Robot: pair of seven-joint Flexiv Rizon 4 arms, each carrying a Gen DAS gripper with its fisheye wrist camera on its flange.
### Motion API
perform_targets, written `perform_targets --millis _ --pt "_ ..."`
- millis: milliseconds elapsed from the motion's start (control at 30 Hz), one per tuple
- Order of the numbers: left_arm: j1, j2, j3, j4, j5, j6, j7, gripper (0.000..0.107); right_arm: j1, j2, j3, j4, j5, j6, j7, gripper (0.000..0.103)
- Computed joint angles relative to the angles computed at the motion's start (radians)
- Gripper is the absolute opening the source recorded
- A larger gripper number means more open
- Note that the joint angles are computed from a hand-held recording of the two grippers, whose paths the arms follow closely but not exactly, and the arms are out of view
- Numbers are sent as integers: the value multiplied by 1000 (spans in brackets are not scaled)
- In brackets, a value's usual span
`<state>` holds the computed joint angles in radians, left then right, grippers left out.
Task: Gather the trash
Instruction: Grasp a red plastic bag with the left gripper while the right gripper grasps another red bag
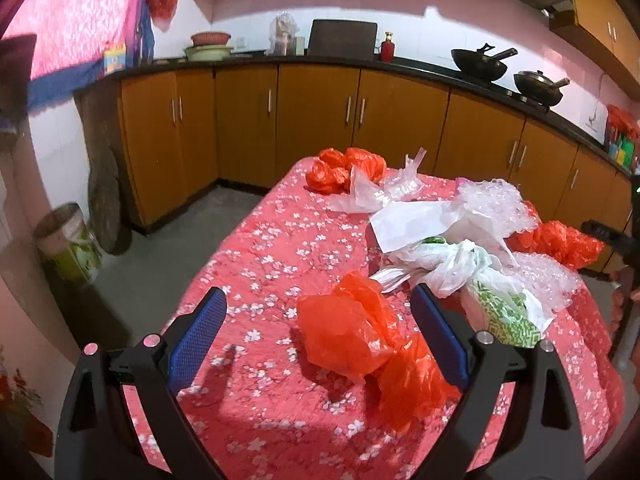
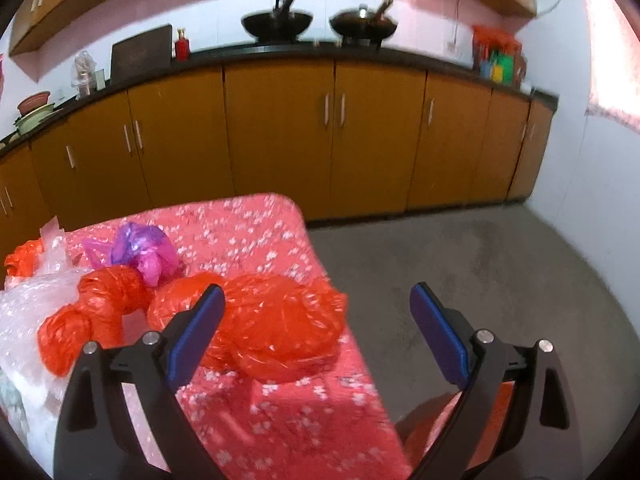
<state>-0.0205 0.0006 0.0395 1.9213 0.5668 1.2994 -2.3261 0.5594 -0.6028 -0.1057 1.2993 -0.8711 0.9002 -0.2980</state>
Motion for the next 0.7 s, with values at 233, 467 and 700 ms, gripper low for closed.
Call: perform_targets --millis 233,467,700 --pt "0 -32 8 23 -140 56 107 86 13 -18 -11 1 -8 32 -4 27" --pt "-22 -48 11 29 -214 64 214 74 33 -8 -26 21 -75 32 28 15" --pt "-25 -79 6 28 -352 23 304 56 44 0 -23 27 -118 3 33 15"
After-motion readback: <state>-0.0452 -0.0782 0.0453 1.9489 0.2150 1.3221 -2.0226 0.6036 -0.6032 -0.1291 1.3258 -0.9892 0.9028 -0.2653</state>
